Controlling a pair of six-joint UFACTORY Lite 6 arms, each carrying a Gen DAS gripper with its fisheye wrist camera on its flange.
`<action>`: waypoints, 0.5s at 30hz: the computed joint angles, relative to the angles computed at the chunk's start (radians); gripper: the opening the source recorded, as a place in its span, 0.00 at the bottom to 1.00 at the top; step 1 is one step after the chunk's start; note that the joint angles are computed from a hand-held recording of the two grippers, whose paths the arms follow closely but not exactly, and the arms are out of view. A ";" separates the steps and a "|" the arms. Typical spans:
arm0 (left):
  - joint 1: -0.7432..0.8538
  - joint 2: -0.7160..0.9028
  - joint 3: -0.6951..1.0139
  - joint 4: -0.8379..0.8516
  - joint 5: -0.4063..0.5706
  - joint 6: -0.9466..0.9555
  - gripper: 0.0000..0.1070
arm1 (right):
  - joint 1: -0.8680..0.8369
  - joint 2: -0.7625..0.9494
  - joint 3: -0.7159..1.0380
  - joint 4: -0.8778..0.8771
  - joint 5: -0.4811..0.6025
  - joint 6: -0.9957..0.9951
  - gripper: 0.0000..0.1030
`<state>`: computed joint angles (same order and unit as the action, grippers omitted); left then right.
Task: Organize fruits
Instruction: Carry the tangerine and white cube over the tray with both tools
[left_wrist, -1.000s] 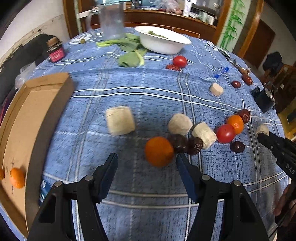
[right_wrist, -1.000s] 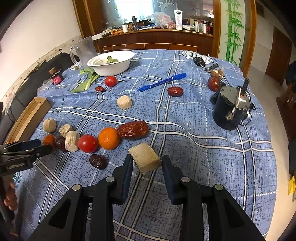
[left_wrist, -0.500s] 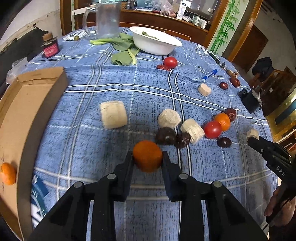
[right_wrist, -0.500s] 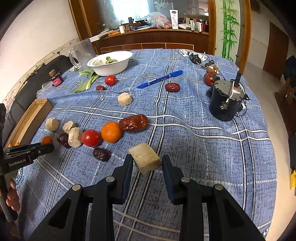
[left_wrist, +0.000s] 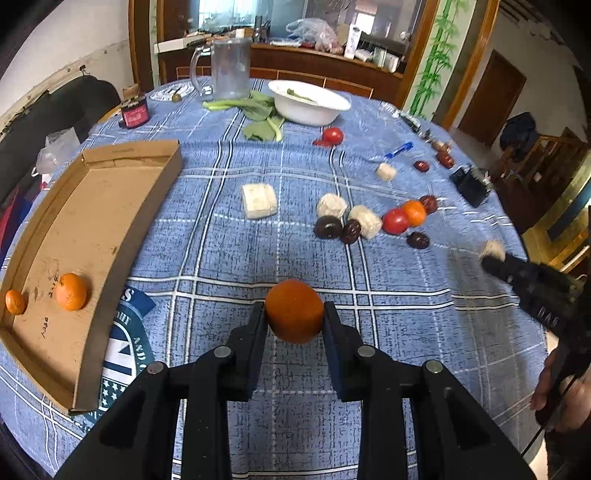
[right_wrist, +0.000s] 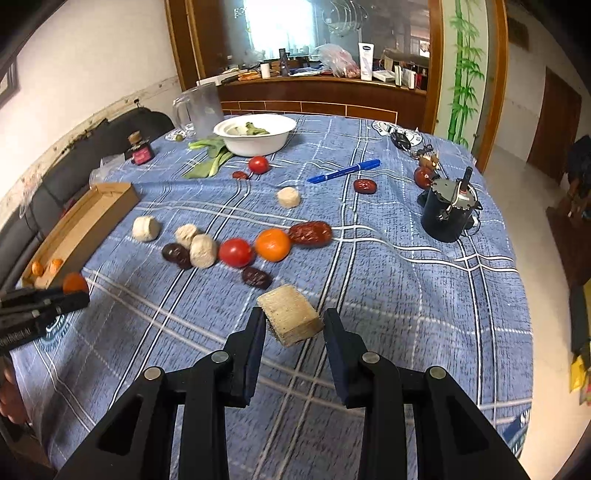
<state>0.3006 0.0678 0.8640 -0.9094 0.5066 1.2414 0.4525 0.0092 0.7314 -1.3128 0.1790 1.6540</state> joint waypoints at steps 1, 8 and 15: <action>0.012 -0.002 0.004 -0.006 0.013 0.018 0.26 | 0.019 -0.006 -0.003 0.023 0.015 -0.009 0.34; 0.097 0.022 0.050 -0.033 0.072 0.137 0.27 | 0.177 0.010 0.034 0.119 0.135 0.028 0.34; 0.186 0.081 0.123 -0.038 0.139 0.203 0.27 | 0.269 0.144 0.182 0.198 0.201 -0.001 0.34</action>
